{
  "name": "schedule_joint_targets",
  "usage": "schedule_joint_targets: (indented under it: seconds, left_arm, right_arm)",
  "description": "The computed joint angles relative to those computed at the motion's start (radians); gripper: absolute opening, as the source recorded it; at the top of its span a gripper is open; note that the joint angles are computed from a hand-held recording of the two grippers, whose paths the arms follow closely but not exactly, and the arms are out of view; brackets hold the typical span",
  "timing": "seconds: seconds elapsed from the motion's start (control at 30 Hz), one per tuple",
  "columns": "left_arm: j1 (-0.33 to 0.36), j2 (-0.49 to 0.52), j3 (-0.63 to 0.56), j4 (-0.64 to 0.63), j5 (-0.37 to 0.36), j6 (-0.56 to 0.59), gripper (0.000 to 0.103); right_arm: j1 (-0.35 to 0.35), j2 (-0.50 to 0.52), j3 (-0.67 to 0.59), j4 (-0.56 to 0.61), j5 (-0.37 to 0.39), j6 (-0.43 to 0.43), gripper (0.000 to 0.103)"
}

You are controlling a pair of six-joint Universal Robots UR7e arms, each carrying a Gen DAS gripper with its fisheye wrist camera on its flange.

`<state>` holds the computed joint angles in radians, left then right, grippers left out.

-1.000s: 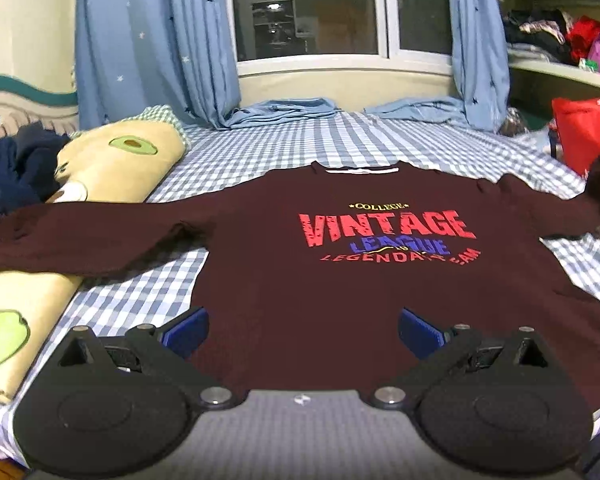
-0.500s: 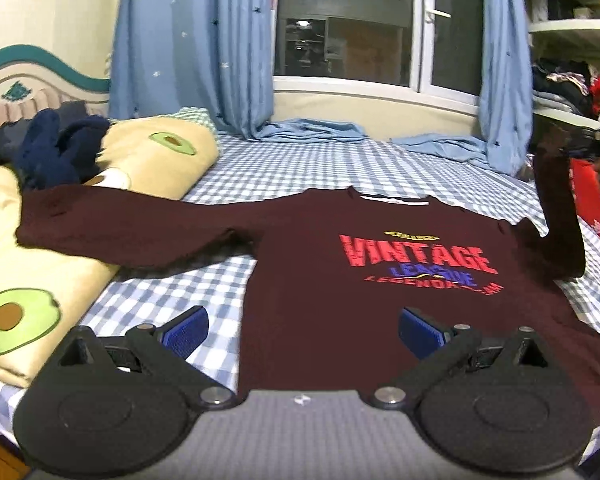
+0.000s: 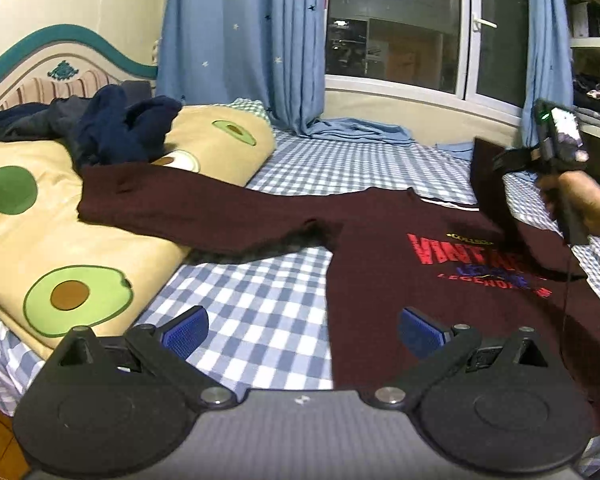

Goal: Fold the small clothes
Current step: 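Carry the held sleeve across the sweatshirt front and open the right gripper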

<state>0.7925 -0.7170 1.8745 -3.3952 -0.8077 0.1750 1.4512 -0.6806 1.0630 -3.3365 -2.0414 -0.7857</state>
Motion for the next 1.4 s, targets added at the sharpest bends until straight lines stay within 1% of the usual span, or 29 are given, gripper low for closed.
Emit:
schedule_joint_targets:
  seconds: [0.13, 0.2, 0.27, 0.4, 0.43, 0.47, 0.5, 0.6, 0.63, 0.7, 0.77, 0.8, 0.9, 0.97, 1.03, 1.07, 1.13, 1.17, 1.2, 1.23, 1.3, 1.37, 1.4]
  left_arm:
    - [0.012, -0.008, 0.002, 0.002, 0.003, -0.004, 0.103]
    - [0.017, -0.012, 0.005, 0.002, 0.006, -0.004, 0.103]
    - [0.022, -0.014, 0.006, 0.006, 0.007, -0.007, 0.103]
    - [0.032, -0.017, 0.005, 0.016, 0.009, -0.018, 0.103]
    - [0.034, -0.017, 0.003, 0.019, 0.008, -0.021, 0.103]
    - [0.036, -0.017, 0.002, 0.023, 0.008, -0.023, 0.103]
    - [0.037, -0.016, 0.000, 0.025, 0.008, -0.023, 0.103]
    - [0.036, -0.015, -0.002, 0.026, 0.007, -0.022, 0.103]
    - [0.035, -0.014, -0.002, 0.026, 0.007, -0.022, 0.103]
    - [0.034, -0.011, -0.005, 0.026, 0.005, -0.021, 0.103]
    - [0.032, -0.008, -0.007, 0.033, 0.001, -0.025, 0.103]
    - [0.031, -0.007, -0.009, 0.037, -0.001, -0.026, 0.103]
    - [0.024, -0.003, -0.011, 0.043, -0.004, -0.024, 0.103]
    - [0.018, -0.002, -0.010, 0.037, -0.004, -0.017, 0.103]
    - [0.013, -0.001, -0.011, 0.040, -0.002, -0.017, 0.103]
    - [0.012, 0.000, -0.012, 0.043, -0.002, -0.017, 0.103]
    - [0.008, 0.004, -0.017, 0.049, 0.002, -0.016, 0.103]
    - [0.006, 0.008, -0.020, 0.050, 0.003, -0.015, 0.103]
    - [0.005, 0.010, -0.023, 0.052, 0.001, -0.014, 0.103]
    - [0.004, 0.014, -0.027, 0.056, -0.001, -0.016, 0.103]
    - [0.003, 0.024, -0.036, 0.068, -0.007, -0.019, 0.103]
    - [0.001, 0.036, -0.047, 0.085, -0.013, -0.018, 0.103]
    - [-0.002, 0.043, -0.054, 0.093, -0.014, -0.019, 0.103]
  right_arm:
    - [0.011, 0.109, -0.085, 0.048, -0.024, -0.029, 0.007]
    - [0.012, 0.161, -0.123, 0.053, -0.052, -0.062, 0.007]
    - [0.010, 0.211, -0.162, 0.052, -0.087, -0.117, 0.007]
    - [0.002, 0.267, -0.190, 0.042, -0.136, -0.182, 0.008]
    - [0.001, 0.274, -0.195, 0.049, -0.147, -0.180, 0.010]
    - [0.001, 0.274, -0.194, 0.073, -0.160, -0.160, 0.014]
    - [-0.001, 0.281, -0.204, 0.088, -0.161, -0.145, 0.024]
    - [0.001, 0.289, -0.199, 0.081, -0.154, -0.139, 0.047]
    - [0.003, 0.286, -0.191, 0.078, -0.149, -0.137, 0.052]
    - [0.006, 0.259, -0.147, 0.088, -0.131, -0.105, 0.076]
    - [0.007, 0.219, -0.083, 0.078, -0.088, -0.075, 0.088]
    - [0.009, 0.198, -0.051, 0.073, -0.071, -0.062, 0.090]
    - [0.009, 0.118, 0.060, 0.107, 0.011, 0.016, 0.090]
    - [0.004, 0.042, 0.164, 0.117, 0.084, 0.058, 0.091]
    - [-0.006, -0.027, 0.264, 0.089, 0.126, 0.083, 0.093]
    - [-0.014, -0.061, 0.312, 0.063, 0.129, 0.087, 0.093]
    - [-0.033, -0.116, 0.387, -0.012, 0.095, 0.067, 0.090]
    - [-0.048, -0.147, 0.426, -0.055, 0.074, 0.053, 0.084]
    - [-0.066, -0.182, 0.469, -0.095, 0.060, 0.038, 0.076]
    - [-0.086, -0.217, 0.510, -0.138, 0.040, 0.018, 0.071]
    - [-0.129, -0.284, 0.575, -0.191, 0.006, 0.003, 0.055]
    - [-0.175, -0.346, 0.610, -0.210, -0.027, 0.016, 0.048]
    - [-0.195, -0.365, 0.615, -0.216, -0.031, 0.025, 0.049]
